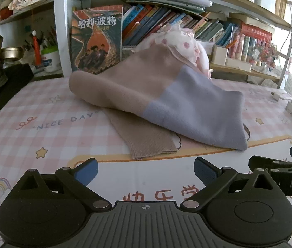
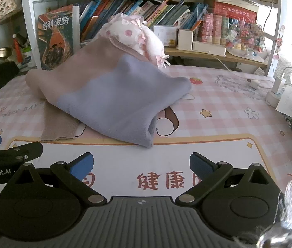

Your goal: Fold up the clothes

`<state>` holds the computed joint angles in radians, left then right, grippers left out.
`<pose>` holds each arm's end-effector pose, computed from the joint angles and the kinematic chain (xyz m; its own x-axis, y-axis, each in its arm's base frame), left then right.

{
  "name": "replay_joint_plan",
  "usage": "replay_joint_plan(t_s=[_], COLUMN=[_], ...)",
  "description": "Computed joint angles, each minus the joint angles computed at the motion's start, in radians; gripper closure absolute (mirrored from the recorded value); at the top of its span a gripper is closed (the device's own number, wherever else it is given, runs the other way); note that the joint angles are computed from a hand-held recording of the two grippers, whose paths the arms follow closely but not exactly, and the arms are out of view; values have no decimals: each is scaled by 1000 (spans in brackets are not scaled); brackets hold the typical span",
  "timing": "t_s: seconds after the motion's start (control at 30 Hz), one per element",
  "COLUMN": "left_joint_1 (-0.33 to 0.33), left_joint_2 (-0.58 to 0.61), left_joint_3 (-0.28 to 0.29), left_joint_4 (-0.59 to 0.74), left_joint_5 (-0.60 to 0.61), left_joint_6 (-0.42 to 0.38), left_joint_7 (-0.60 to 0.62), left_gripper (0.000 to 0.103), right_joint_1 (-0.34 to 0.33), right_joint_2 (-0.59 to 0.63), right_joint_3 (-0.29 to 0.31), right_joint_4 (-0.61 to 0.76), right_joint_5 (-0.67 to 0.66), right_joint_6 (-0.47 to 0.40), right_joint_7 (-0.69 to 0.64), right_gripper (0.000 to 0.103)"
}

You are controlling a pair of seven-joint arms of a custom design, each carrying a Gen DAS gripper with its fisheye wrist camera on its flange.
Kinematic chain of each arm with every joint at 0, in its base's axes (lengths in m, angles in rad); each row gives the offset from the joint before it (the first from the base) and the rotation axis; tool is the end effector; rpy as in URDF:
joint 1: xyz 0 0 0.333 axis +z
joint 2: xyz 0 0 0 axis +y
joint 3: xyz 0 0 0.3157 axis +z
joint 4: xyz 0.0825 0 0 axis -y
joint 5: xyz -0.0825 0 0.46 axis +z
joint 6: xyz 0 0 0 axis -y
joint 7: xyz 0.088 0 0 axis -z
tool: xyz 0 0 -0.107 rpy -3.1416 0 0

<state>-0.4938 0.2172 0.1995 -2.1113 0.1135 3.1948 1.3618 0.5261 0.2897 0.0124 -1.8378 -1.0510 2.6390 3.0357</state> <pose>0.6438 -0.2110 0.3670 -0.2393 -0.9703 0.0343 -0.6323 0.1289 -0.7639 0.6119 0.3908 0.3779 -0.0896 -0.9952 -0.0394 -0.6628 0.0891 -0.7434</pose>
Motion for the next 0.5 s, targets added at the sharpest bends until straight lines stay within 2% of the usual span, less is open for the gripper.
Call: replay_joint_plan(t_s=[0.17, 0.23, 0.5], left_joint_1=[24, 3, -32], left_joint_2=[1, 7, 13], left_joint_3=[-26, -2, 34], left_joint_4=[11, 12, 12], left_joint_5=[3, 16, 21], left_joint_6=[-10, -6, -8], left_joint_7=[-4, -21, -30], left_gripper=[2, 2, 2], right_joint_1=[-3, -3, 0], right_joint_2=[-1, 0, 4], right_joint_3=[0, 1, 1], right_joint_4=[-5, -1, 5], right_joint_5=[5, 11, 28], right_joint_6=[5, 2, -5], right_joint_7=[-1, -5, -19], right_gripper=[3, 3, 2])
